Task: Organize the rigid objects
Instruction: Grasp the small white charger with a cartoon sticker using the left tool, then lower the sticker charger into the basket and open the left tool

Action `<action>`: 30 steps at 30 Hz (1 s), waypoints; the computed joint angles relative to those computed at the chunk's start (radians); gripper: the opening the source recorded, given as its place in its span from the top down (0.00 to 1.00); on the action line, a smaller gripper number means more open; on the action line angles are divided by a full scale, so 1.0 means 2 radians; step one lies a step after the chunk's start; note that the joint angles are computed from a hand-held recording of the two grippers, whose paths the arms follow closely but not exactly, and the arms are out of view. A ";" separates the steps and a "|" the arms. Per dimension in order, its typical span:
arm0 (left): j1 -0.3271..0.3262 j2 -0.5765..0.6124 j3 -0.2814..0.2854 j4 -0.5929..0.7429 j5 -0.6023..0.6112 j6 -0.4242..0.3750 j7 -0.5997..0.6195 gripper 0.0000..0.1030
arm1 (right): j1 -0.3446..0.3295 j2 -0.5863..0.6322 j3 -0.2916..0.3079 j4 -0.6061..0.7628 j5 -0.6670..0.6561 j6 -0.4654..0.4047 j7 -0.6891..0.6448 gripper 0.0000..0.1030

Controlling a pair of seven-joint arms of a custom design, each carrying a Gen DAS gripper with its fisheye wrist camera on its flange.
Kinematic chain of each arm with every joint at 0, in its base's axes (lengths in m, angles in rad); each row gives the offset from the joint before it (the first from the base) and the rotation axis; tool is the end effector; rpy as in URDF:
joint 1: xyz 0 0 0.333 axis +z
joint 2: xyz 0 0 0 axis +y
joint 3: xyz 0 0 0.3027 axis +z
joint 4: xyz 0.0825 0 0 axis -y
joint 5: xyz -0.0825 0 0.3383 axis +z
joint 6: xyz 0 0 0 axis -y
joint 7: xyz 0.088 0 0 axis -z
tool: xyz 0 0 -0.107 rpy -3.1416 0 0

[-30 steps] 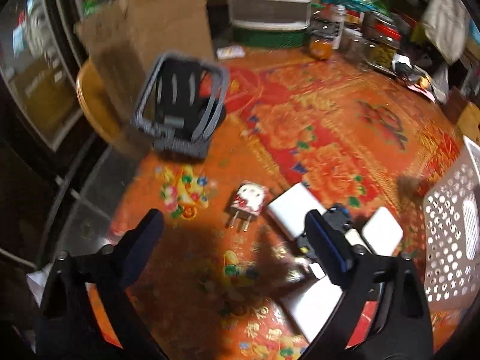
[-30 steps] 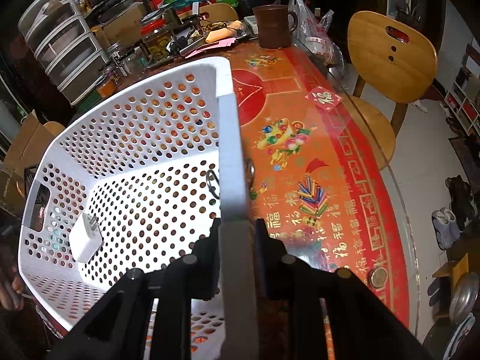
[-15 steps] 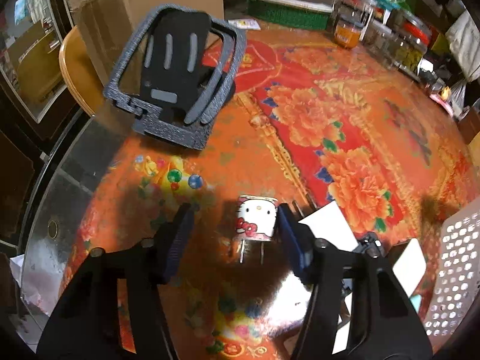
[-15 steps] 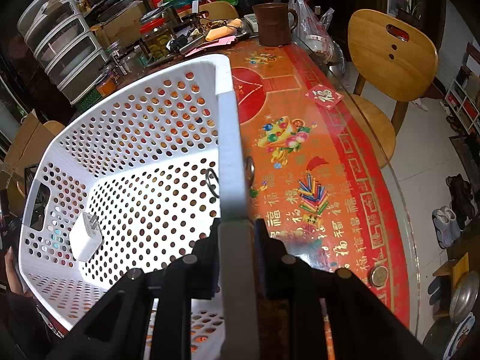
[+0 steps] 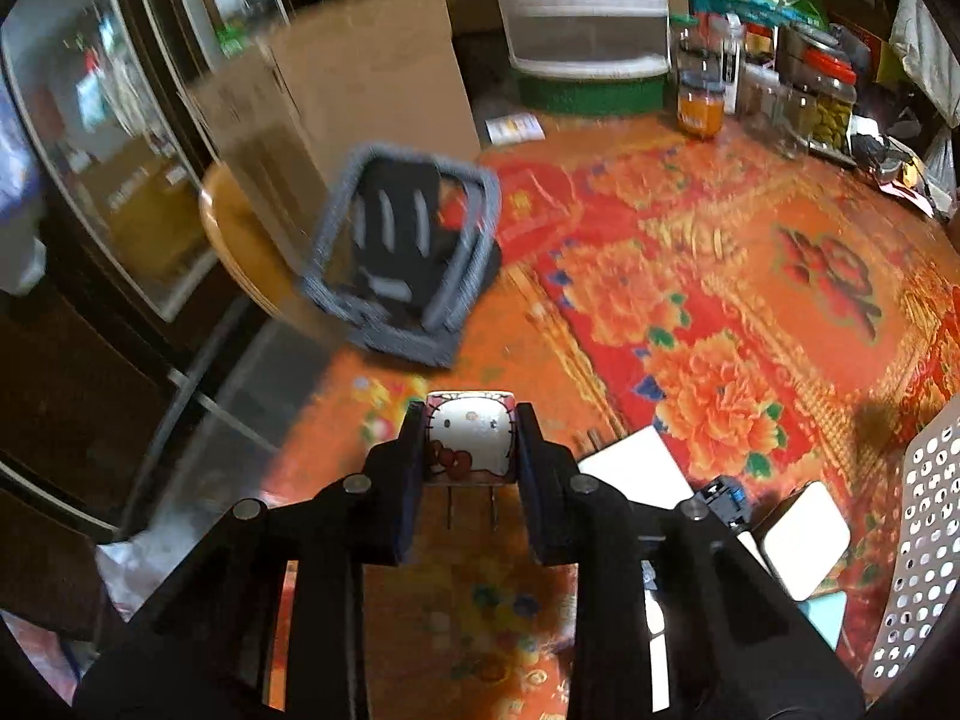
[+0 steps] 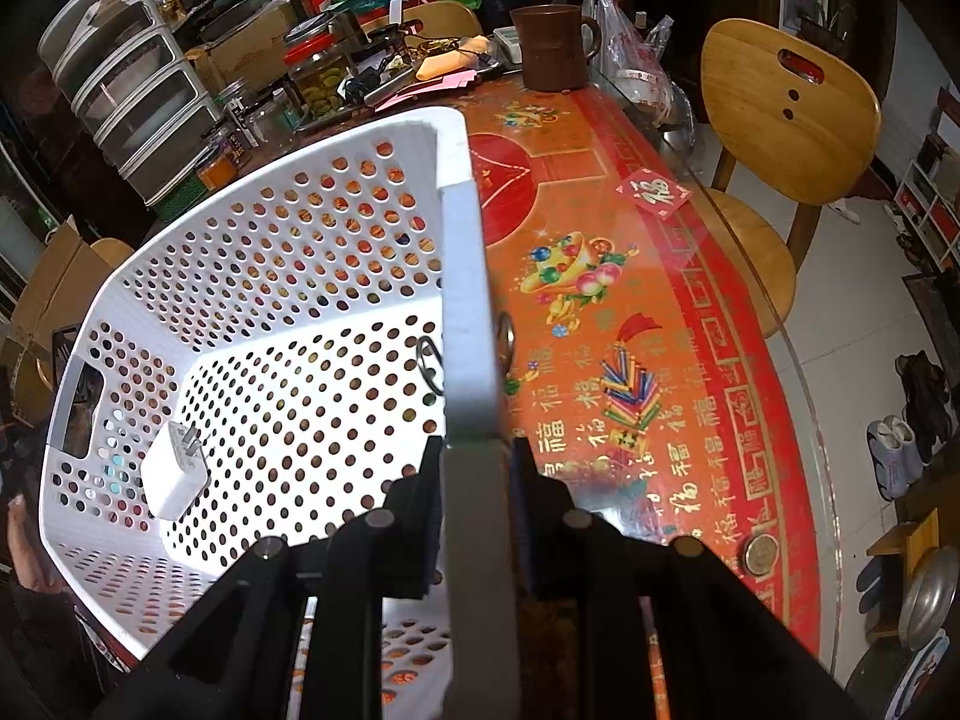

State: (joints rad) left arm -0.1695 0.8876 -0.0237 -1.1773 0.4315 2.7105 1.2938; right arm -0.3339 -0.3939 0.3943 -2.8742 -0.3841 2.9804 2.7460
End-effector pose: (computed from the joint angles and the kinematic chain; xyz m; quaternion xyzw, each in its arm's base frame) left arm 0.7414 -0.1532 0.3373 -0.5824 0.7381 -0.1920 0.2813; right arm 0.3572 0.0421 0.3590 -0.3893 0.8837 -0.1808 0.1866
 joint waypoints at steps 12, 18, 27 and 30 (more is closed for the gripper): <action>-0.033 -0.162 0.007 -0.195 0.071 0.111 -0.058 0.75 | 0.002 0.000 -0.002 0.000 0.000 0.001 -0.001 0.82; -0.082 -0.204 0.020 -0.236 0.133 0.120 -0.104 0.75 | 0.003 0.000 -0.001 0.000 0.001 0.001 -0.001 0.82; -0.076 -0.233 -0.071 -0.282 0.119 0.120 -0.032 0.75 | 0.004 0.003 0.000 0.001 0.001 0.001 0.001 0.82; -0.079 -0.231 -0.097 -0.292 0.082 0.114 0.016 0.75 | 0.006 0.003 -0.002 0.000 0.002 0.002 0.001 0.82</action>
